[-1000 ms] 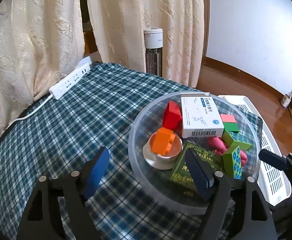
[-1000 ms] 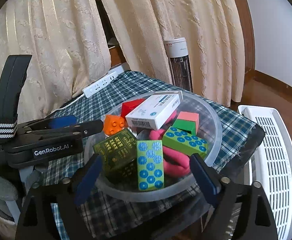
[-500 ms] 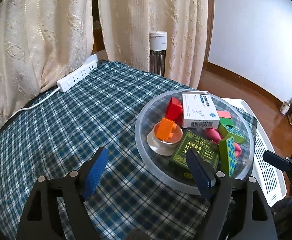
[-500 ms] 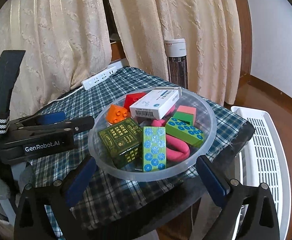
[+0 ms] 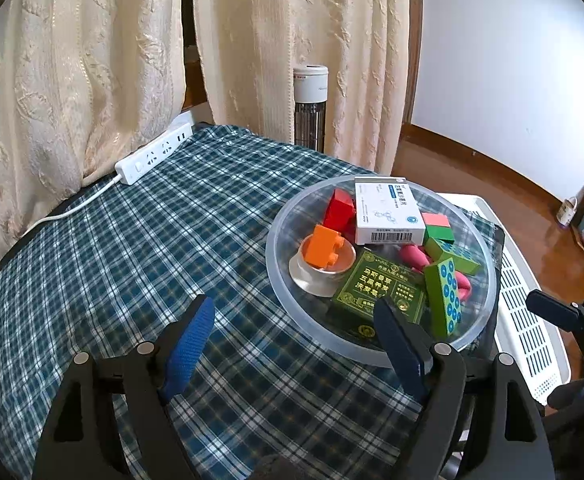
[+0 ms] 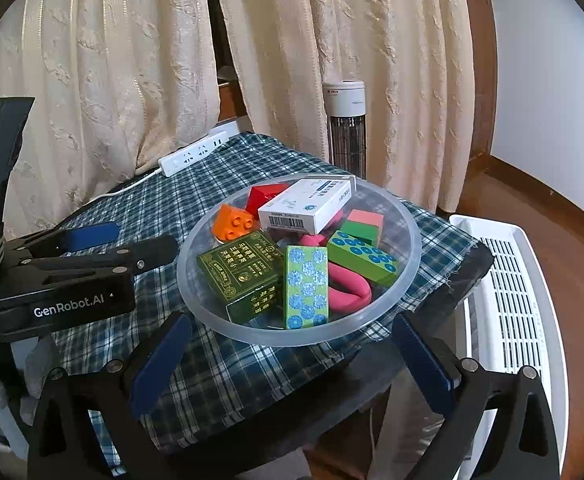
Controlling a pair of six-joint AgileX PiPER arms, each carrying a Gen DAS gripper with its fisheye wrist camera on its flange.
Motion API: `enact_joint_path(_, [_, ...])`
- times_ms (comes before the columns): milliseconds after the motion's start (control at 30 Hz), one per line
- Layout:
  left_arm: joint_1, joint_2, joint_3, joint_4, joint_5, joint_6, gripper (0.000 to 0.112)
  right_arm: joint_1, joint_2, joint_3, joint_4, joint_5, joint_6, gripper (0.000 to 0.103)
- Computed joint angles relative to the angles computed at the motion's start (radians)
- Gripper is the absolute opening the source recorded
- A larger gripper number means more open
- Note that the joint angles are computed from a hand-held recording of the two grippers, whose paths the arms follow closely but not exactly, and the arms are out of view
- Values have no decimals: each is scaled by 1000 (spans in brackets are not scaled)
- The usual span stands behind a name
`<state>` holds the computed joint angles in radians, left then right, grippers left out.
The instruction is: Organize objects
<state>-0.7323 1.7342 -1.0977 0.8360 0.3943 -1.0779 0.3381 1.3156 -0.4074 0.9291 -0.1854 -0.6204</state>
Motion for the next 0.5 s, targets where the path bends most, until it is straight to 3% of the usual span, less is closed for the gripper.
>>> enact_joint_path(200, [-19, -7, 10, 81, 14, -69, 95, 6, -1, 3, 41, -2, -39, 102])
enact_joint_path(333, [-35, -8, 23, 158, 18, -135, 96, 4, 4, 6, 22, -2, -17, 102])
enact_joint_path(500, [-37, -3, 23, 155, 19, -132, 96, 17, 15, 7, 73, -25, -65, 102])
